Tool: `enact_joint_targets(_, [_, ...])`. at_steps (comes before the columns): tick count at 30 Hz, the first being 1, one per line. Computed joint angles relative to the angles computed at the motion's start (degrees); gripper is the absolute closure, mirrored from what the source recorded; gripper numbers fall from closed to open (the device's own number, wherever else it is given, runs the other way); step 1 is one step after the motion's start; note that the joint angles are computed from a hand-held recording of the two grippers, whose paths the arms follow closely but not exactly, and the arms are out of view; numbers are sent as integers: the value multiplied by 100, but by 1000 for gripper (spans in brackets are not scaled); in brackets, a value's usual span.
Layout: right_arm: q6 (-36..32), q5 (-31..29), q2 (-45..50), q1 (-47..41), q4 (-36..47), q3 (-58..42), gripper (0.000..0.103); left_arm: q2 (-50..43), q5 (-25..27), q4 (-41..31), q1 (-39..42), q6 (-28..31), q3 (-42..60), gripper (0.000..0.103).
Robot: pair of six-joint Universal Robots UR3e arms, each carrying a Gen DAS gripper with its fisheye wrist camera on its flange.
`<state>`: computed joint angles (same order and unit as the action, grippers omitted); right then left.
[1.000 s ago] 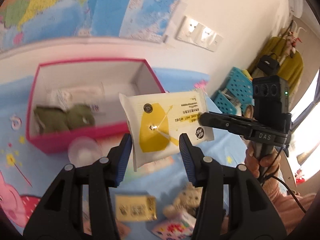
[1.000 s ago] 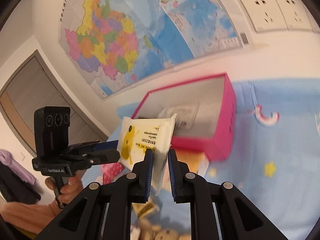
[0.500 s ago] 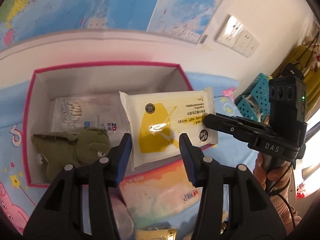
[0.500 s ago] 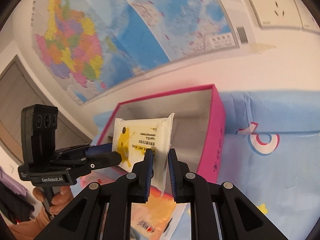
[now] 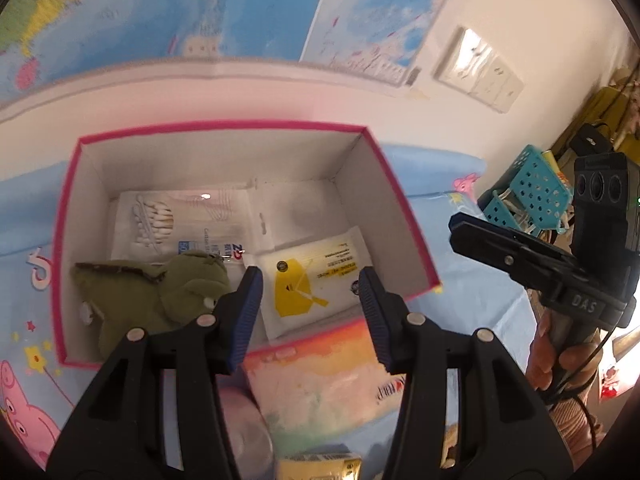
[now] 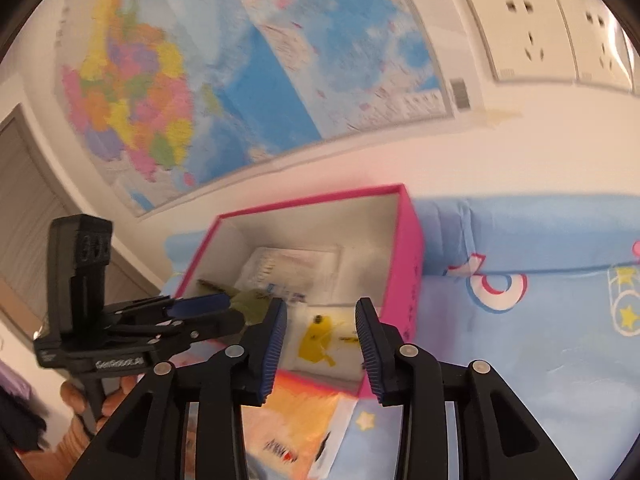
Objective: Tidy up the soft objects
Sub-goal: 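Carry the wipes pack into the pink box and release it, then move the right gripper down to the beige teddy bear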
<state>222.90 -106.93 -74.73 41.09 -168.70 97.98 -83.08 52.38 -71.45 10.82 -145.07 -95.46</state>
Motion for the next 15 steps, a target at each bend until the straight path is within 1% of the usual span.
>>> enact_joint_targets(2, [-98,-204,-72,258,-51,41,56,520,-239,-143,292,398,-359,50])
enact_joint_targets(4, [-160,-358,-157,544,-112,136,53,1126,-507,-530,649,907,-688,48])
enact_joint_targets(6, [-140,-354,-225,763,-237,283,50,1757,-789,-1275,1056,1648,-913,46])
enact_joint_targets(9, [-19,-123,-366,998,-557,753,46,2538,-1017,-2701,1708,2921,-1054,43])
enact_joint_targets(10, [73,-49,-389,1066,-566,882,46,2741,-1020,-3357,1943,3447,-1027,43])
enact_joint_targets(13, [508,105,-400,1228,-639,1319,46,3088,-932,-4510,2379,4431,-1035,43])
enact_joint_targets(15, [788,273,-342,1283,-830,1632,46,3367,-793,-5131,2688,5039,-1138,43])
